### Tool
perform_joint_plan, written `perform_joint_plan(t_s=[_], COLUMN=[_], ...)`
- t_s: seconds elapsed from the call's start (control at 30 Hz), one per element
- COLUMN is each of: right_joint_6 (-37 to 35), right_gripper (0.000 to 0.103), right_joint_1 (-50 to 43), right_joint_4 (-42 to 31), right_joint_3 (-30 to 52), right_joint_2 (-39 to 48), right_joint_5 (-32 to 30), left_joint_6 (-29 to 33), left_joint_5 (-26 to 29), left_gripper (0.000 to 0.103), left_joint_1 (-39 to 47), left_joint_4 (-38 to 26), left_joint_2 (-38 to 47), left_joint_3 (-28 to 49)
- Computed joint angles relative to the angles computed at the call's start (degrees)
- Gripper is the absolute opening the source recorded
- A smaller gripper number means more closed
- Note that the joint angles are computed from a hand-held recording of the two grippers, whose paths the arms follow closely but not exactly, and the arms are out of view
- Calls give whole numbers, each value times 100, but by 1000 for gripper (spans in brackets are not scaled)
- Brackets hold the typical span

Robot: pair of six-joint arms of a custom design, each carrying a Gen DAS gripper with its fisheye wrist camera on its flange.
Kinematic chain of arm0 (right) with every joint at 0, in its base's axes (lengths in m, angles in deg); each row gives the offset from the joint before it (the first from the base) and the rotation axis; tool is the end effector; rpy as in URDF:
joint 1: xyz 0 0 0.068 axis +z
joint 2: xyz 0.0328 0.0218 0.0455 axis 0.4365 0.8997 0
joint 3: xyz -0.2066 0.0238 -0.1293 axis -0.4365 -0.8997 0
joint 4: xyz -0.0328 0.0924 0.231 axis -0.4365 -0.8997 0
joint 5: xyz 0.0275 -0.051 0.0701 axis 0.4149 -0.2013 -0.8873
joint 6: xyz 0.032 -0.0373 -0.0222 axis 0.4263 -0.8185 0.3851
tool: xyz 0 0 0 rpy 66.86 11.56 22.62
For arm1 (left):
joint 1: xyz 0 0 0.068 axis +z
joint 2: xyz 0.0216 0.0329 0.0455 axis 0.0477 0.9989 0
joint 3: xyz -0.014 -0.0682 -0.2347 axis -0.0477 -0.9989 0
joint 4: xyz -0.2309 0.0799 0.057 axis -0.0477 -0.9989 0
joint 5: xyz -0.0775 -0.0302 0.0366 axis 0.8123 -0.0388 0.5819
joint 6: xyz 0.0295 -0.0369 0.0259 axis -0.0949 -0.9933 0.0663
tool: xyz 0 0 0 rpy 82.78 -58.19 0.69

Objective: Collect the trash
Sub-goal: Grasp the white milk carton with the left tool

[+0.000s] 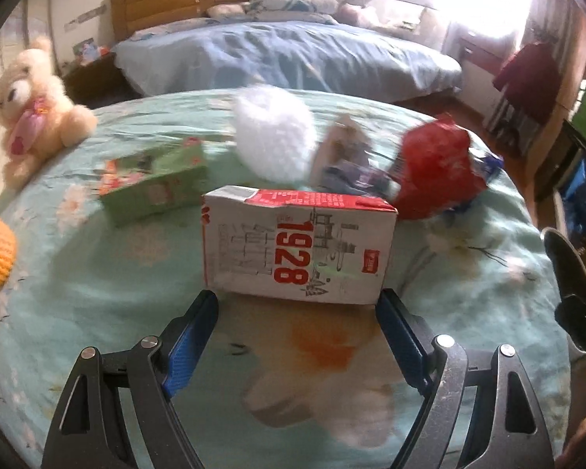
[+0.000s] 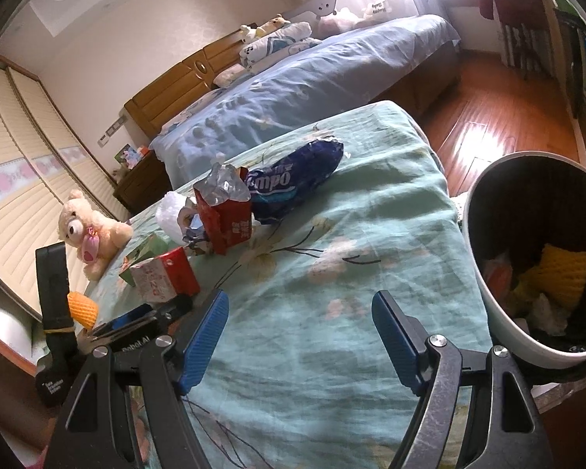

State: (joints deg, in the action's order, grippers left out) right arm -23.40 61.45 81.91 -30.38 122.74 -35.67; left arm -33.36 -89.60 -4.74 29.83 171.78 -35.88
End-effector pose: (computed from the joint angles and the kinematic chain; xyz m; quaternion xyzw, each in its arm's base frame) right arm 0.2133 0.1544 0.0983 0.0125 0.9194 0.2500 0.3033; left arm 0.2436 -0.0292 0.1015 -0.0382 0.9449 -0.0161 0.3248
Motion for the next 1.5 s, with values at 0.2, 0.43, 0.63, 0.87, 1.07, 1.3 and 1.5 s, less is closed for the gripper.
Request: perform_joint_plan(t_s=[0.2,0.43,0.63,0.87,1.07,1.3,1.5], right_joint_6=[-42,-40,-70,-8,-115,-104,-25], right_gripper=[77,77,77,77,77,77,77], right_joint_1=[139,298,303,178,247,349,349], right_joint_4=[56,82,36,0,-113,-218,-346], right_joint_3=[176,758,1017,1111,1305,2091,2750], right_joint_2=[154,740,977,1136,1095,1717,2342], right_joint_5=[-58,-151,-71,-144,-167,-241,-209], left_joint_6=[731,963,443,20,583,710,313], left_joint_5=[14,659,513,-131,165,804,236], left_gripper=[82,83,83,82,82,83,83], left_joint_1=[760,970,495,186,972,1300,684], left_joint_4=[8,-287,-154,-55,44,15,207], left_joint_2=[-937,-1467,-485,866,152,-474,255], left_joint_3=[-740,-886,-125,732,-27,-456,104])
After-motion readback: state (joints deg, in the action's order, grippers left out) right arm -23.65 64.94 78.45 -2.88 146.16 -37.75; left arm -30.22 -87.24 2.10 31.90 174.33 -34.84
